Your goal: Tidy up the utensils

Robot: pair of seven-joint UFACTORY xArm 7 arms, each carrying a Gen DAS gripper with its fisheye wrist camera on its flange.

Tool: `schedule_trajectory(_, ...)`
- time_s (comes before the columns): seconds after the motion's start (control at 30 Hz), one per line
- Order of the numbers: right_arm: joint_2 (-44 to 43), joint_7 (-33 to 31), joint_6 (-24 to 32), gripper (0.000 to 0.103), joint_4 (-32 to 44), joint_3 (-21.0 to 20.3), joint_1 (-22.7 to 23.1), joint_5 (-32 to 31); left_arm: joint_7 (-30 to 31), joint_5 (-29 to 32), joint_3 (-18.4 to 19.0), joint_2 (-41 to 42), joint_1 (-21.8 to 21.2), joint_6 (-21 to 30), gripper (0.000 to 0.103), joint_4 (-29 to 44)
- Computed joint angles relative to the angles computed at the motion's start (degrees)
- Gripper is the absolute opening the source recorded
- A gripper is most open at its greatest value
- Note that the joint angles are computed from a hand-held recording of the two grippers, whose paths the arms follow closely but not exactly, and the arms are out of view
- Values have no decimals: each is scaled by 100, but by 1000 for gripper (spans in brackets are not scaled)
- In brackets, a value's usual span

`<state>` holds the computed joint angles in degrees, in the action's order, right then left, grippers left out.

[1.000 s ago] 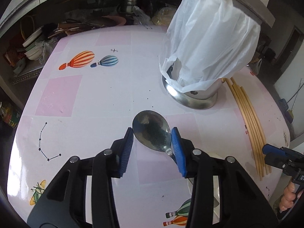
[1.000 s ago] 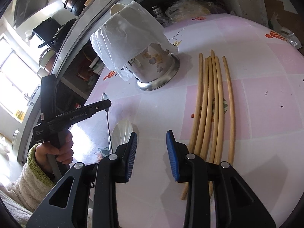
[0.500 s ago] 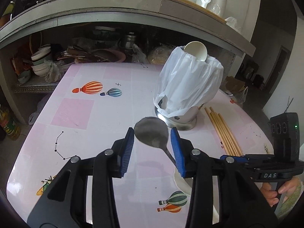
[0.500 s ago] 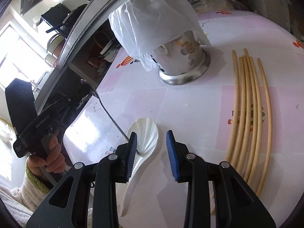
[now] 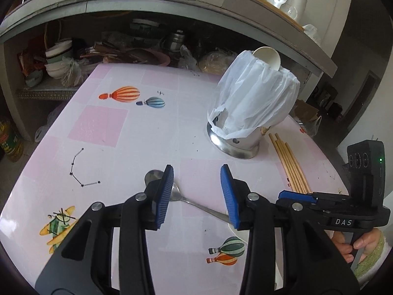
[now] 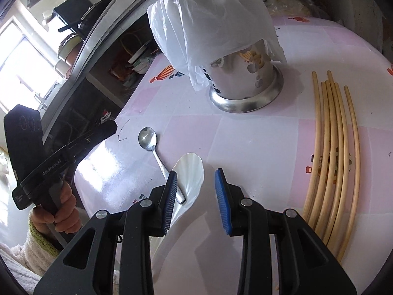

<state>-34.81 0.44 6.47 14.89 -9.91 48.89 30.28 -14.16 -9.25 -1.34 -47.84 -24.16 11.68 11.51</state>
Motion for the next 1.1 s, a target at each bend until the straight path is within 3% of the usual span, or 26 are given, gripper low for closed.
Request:
schedule_trajectory(0.13, 75, -440, 60, 32, 260, -321, 492, 21, -122, -228, 246, 114, 4, 266, 38, -47)
schedule_trajectory(0.27, 767, -1280, 595, 32, 1017, -431, 820, -85, -250, -545, 516, 92, 152, 461, 38, -170)
schedule_trajectory(0.47, 2107, -1754, 1693, 31, 2290, 280, 199, -952, -320, -728, 615, -321, 519, 826, 38, -385)
schedule_trajectory(0.57, 2587, -1202, 2249, 20, 2725, 797, -327, -1955, -271, -775, 691, -587, 655, 969, 38, -506)
schedule_trajectory(0.67, 2732, -1254, 2582, 7, 2948, 981, -557, -1957, -182, -852, 821, -757, 750, 1037, 38, -598)
schedule_trajectory(0.77, 2869, -1250, 3053, 7, 3275, 1098, -776, -1594, -3, -999, 1038, -881, 730, 1014, 38, -667)
schedule_trajectory(0.93, 2930, -1418, 3839, 7, 3673, 1189, -1122, -207, 231, -1171, 1211, -1011, 744, 1069, 41, -693)
schedule_trajectory(1.0, 2917, -1385, 4005, 7, 3640, 1259, -1252, 362, 348, -1270, 1306, -1046, 702, 1101, 44, -691)
schedule_trajectory(1.1, 2797, -1126, 3768, 7, 3363, 1535, -1361, 912, 474, -1365, 1308, -1070, 678, 1149, 47, -685)
